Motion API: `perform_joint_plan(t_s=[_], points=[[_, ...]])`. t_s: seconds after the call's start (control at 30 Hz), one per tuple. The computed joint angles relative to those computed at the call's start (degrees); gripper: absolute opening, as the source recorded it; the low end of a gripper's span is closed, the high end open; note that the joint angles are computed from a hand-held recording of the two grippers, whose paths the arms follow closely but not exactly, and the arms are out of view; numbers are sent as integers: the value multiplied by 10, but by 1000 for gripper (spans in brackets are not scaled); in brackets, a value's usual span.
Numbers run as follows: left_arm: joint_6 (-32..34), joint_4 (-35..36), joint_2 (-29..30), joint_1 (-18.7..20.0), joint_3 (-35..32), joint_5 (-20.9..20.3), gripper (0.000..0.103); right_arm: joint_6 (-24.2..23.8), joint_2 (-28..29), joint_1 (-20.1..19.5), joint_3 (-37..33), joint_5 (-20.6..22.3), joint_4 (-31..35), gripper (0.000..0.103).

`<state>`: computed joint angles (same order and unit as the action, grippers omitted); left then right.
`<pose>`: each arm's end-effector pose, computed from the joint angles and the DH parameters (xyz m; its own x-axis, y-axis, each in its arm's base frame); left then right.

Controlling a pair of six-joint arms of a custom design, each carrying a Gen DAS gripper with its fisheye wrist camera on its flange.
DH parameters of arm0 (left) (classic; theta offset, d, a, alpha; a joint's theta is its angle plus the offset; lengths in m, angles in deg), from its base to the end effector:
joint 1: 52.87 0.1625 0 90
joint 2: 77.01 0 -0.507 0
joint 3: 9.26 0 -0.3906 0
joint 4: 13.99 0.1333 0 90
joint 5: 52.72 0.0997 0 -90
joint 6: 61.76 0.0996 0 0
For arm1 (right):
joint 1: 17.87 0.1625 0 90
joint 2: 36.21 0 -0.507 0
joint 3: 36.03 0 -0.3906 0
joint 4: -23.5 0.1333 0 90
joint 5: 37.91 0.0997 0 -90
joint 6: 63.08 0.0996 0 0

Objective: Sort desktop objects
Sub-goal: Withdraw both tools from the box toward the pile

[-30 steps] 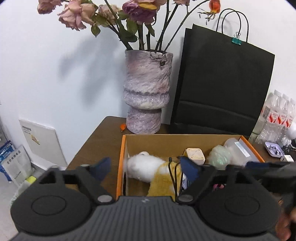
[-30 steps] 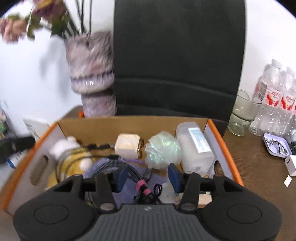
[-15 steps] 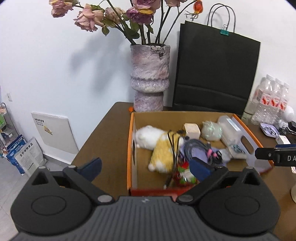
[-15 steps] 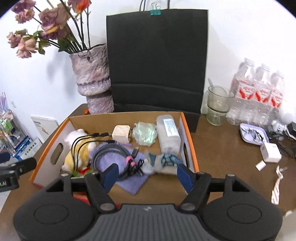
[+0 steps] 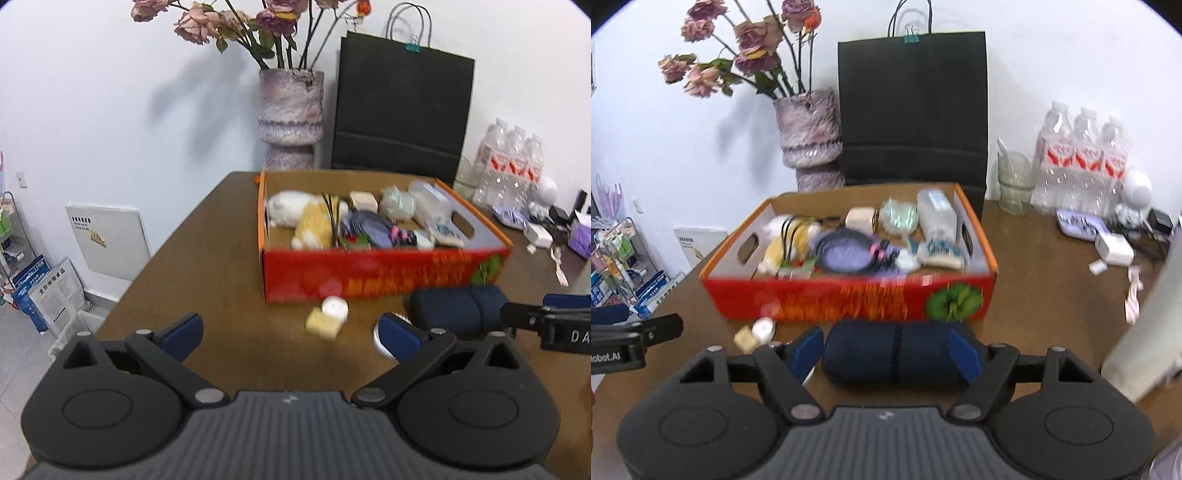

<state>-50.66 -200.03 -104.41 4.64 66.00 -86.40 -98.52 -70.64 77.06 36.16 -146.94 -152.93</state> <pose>-0.2580 -0.8076 0.1437 -0.7169 -0.1127 -0.6880 0.5057 0.5953 -0.6245 0.1747 -0.8517 0.2227 -0.7516 -0.2490 0.6109 -0.6046 0.6304 -0.4869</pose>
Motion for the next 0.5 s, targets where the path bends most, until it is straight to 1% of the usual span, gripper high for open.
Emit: perform_joint_plan(t_s=[0.1, 0.23, 0.3, 0.37, 0.5], points=[[6, -34, -6, -4, 42, -4, 103, -1, -16, -6, 56, 3, -37, 74], [13, -70, -5, -10, 84, 0, 103, -2, -35, -17, 117, 9, -79, 74], [37, -93, -2, -12, 100, -12, 103, 8, -42, -23, 138, 11, -90, 74], [67, -111, 2, -12, 108, -28, 103, 17, -46, -29, 149, 11, -93, 74], [85, -95, 14, -6, 84, -49, 103, 18, -45, -34, 138, 6, -78, 74]])
